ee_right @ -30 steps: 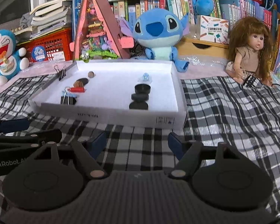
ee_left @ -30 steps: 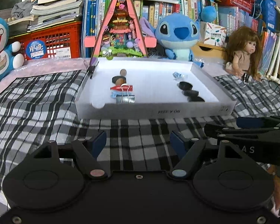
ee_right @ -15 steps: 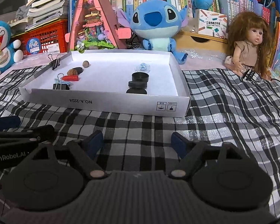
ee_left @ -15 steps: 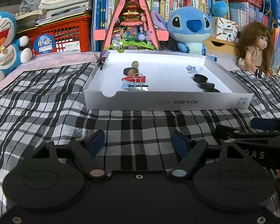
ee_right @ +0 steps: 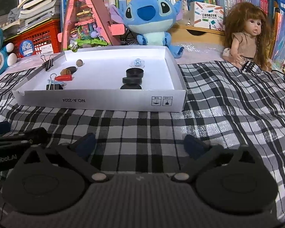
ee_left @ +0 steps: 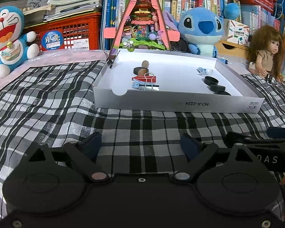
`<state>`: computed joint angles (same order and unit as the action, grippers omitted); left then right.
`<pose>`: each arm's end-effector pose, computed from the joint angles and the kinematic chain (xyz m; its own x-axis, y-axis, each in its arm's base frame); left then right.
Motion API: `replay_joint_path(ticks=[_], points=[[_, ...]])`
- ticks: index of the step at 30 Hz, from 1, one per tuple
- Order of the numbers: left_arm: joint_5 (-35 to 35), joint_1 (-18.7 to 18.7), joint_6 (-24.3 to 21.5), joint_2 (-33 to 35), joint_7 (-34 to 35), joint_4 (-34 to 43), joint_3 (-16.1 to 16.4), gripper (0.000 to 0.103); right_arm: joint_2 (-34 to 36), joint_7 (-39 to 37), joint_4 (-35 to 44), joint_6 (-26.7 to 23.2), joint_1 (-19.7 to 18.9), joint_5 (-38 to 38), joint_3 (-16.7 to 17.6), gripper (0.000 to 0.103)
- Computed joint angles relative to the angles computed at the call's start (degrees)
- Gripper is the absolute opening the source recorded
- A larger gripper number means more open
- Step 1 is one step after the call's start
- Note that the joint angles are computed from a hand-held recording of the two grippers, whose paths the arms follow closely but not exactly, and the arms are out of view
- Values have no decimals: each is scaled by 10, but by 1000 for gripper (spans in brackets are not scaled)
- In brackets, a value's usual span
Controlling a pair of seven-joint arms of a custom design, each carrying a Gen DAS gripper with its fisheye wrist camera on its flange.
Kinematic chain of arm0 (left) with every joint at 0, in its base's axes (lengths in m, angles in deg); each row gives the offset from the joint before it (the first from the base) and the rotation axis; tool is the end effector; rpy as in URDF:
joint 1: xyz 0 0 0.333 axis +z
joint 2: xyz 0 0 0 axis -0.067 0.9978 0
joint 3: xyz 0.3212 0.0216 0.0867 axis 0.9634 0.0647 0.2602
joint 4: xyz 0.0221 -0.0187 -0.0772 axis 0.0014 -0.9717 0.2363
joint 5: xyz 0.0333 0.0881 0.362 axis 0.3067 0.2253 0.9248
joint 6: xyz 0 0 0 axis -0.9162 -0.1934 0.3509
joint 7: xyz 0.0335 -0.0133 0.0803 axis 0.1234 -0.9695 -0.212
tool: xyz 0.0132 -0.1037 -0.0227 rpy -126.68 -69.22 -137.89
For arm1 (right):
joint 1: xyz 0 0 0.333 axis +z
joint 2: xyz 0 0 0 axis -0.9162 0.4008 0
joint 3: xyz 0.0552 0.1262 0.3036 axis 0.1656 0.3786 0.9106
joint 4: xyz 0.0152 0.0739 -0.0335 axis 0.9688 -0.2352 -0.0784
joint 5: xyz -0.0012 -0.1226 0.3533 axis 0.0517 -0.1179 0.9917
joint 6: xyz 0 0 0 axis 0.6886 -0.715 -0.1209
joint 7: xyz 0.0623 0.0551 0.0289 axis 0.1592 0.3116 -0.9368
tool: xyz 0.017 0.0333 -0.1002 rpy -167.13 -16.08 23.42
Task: Organize rigid objects
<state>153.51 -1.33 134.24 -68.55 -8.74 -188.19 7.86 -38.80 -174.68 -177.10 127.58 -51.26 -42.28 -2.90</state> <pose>0.4768 -0.1502 0.4076 -0.5202 -0.8533 0.0354 -0.5573 0.3078 -0.7711 0.3862 0.1752 0.3955 -0.4799 -0.8767 -0.0311 -0.5561 0.3315 -0.7622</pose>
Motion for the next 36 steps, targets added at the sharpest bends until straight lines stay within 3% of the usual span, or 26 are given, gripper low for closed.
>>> replay_joint_path(ticks=[7,10,36], points=[[-1,0,-11,-2,-6,-1,-2,97,0,1,-1,0,0,0,0,103],[37,4,-17,1,-52,13,-5,102,-1,1,-1,0,0,0,0,103],[40,-2,-17,1,-56,15,2,103,-2,0,-3,0,-1,0,-1,103]])
